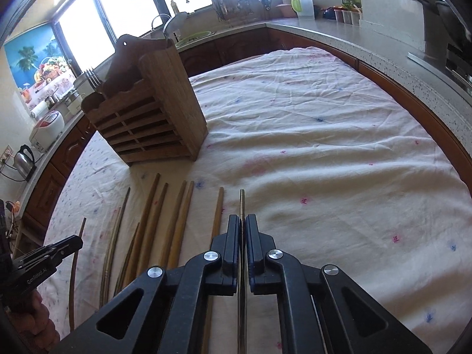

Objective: Organize utensils
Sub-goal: 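Grasp a wooden chopstick with the left tool while the right grasps a metal chopstick, then lift both chopsticks upright and carry them over the wooden holder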

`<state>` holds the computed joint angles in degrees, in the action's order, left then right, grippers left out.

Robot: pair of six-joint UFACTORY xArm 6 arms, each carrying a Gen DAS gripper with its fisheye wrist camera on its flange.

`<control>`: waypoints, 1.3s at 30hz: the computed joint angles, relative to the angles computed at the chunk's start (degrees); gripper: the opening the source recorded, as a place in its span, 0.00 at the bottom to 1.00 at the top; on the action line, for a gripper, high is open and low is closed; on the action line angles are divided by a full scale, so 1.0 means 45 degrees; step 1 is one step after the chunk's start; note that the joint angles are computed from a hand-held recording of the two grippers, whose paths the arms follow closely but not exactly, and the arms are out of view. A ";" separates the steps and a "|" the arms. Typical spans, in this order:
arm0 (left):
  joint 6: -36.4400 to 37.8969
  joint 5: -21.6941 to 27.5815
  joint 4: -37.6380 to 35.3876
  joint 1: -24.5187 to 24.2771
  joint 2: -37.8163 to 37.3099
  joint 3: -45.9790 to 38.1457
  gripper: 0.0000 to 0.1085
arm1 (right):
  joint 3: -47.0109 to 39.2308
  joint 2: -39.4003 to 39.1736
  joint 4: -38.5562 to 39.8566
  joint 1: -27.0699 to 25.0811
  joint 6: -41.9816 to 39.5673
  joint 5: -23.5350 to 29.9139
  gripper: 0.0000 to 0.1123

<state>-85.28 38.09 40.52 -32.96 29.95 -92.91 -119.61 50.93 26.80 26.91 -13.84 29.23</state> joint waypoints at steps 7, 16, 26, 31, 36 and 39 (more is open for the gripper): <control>-0.1560 -0.0600 0.1632 -0.0172 -0.1454 0.1163 0.04 | 0.1963 -0.1820 0.2828 0.0147 -0.2473 -0.0671 0.04; -0.3144 -0.0535 0.3509 -0.0384 -0.2790 0.1890 0.04 | 0.3094 -0.3421 0.5746 0.0309 -0.4990 -0.1041 0.04; -0.3830 -0.0273 0.4500 -0.0405 -0.3365 0.2054 0.04 | 0.2849 -0.3768 0.7282 0.0445 -0.6399 -0.1522 0.04; -0.3928 -0.0164 0.4719 -0.0369 -0.3398 0.1977 0.04 | 0.2544 -0.3594 0.7260 0.0470 -0.6366 -0.1534 0.04; -0.4068 -0.0144 0.4917 -0.0286 -0.3434 0.1907 0.04 | 0.2245 -0.3403 0.7319 0.0413 -0.6362 -0.1468 0.04; -0.4055 -0.0069 0.5051 -0.0251 -0.3405 0.1759 0.04 | 0.2015 -0.3291 0.7342 0.0405 -0.6350 -0.1457 0.04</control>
<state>-103.53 37.78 63.25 -34.09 14.62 -84.99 -110.54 36.11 59.84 28.74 -42.42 22.67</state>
